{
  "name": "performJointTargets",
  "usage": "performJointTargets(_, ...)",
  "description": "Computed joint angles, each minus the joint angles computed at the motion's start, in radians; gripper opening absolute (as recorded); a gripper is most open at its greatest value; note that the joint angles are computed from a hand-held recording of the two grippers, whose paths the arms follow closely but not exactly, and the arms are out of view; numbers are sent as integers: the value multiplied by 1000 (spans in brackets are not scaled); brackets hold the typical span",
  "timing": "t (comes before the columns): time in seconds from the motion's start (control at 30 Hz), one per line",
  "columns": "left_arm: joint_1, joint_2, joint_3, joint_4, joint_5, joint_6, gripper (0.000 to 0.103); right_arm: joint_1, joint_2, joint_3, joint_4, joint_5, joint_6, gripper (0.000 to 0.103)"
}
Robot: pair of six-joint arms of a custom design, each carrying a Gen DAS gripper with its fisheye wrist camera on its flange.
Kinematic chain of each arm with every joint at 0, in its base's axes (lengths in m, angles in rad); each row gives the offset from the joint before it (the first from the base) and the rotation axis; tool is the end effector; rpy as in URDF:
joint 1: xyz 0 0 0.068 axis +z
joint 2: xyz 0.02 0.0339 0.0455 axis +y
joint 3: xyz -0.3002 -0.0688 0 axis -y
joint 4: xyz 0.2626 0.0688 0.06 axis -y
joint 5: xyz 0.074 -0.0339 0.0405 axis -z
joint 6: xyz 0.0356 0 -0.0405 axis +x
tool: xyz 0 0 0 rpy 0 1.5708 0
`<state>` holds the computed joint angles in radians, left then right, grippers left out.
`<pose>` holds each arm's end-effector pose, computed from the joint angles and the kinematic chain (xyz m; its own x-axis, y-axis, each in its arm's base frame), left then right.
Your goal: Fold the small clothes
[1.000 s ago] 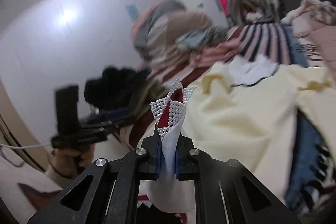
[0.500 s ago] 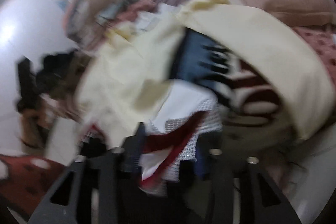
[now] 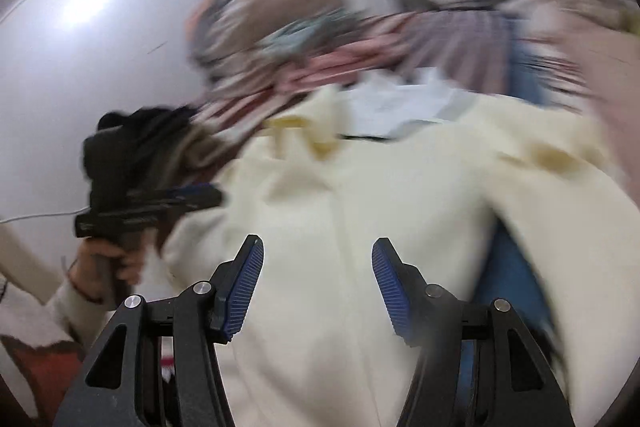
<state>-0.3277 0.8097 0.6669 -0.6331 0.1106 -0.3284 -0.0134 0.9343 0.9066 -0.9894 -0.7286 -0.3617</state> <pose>0.1497 -0.0551 0.2763 -0.7549 -0.0819 -0.6507 0.1595 0.9394 -0.3034 0.1589 0.0216 0.3221 -0.6751 -0.2550 -0.6922 -0.6190 0.7062 0.3436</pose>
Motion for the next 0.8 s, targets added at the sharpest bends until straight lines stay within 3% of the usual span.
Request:
performJointTargets(0.1, 74, 74, -10, 73, 74, 42, 53, 244, 203, 50, 204, 95, 117, 53)
performJointTargets(0.17, 123, 123, -16, 118, 128, 61, 51, 318, 341, 118, 254, 124, 129, 53)
performJointTargets(0.27, 179, 192, -16, 168, 171, 88, 39, 366, 528, 238, 216, 114, 87, 53)
performJointTargets(0.33, 224, 241, -14, 200, 216, 105, 20, 397, 592, 283, 183, 141, 51, 51)
performJointTargets(0.4, 262, 272, -9, 227, 257, 115, 8, 424, 655, 336, 179, 176, 54, 38)
performJointTargets(0.43, 273, 272, -9, 237, 264, 116, 6, 425, 677, 355, 180, 167, 59, 19)
performJointTargets(0.47, 289, 252, -13, 258, 257, 113, 5, 423, 703, 381, 172, 148, 64, 5)
performJointTargets(0.63, 354, 132, -2, 302, 144, 156, 4, 441, 768, 493, 251, 129, 117, 3)
performJointTargets(0.8, 398, 174, 0, 319, 9, 211, 4, 498, 807, 584, 385, 165, 162, 2)
